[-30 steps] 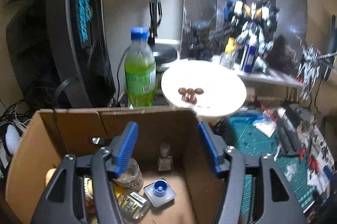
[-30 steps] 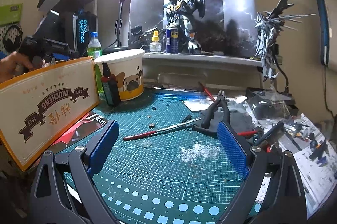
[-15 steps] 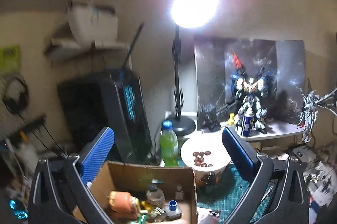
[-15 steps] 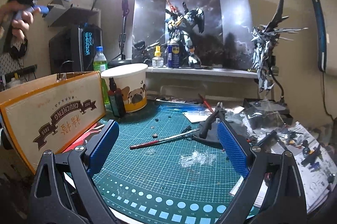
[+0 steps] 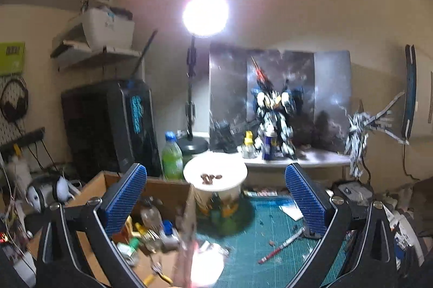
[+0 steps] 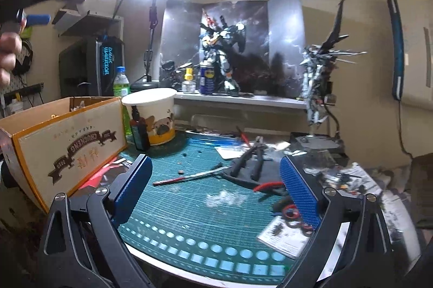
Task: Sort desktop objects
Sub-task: 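Withdraw the open left tool up out of the box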
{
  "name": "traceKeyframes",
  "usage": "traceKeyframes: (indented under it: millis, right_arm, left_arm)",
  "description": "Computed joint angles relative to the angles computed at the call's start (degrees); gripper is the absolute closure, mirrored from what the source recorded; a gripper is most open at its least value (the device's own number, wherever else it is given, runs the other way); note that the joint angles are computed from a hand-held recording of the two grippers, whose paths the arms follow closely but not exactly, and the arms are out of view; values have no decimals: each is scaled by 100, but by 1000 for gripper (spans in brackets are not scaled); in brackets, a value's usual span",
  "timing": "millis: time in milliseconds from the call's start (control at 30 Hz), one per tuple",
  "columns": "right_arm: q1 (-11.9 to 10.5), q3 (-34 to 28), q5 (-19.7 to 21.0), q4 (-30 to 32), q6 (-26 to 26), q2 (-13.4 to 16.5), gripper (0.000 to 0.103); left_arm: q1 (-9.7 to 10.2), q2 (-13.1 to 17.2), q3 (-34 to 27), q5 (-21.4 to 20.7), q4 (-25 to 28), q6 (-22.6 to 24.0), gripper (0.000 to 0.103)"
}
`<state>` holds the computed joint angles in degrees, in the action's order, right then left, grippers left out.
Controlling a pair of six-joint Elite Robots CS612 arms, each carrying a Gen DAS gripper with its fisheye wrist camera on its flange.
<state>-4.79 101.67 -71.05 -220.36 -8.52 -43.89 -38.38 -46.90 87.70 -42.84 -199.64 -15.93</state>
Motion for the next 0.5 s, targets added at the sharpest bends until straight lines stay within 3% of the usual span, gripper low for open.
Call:
traceKeyframes:
  millis: [300,400,500]
  right_arm:
    - [-166,228,-169,68,94,-117,7]
    - [-193,256,-203,169,123,-126,7]
    - [-192,280,-276,536,66,-204,7]
  left_arm:
    - [-70,96,138,-138,973,-1105,0]
    - [-87,116,217,-368,1204,-1288,0]
    - [-147,193,231,-400,1291,-1050,0]
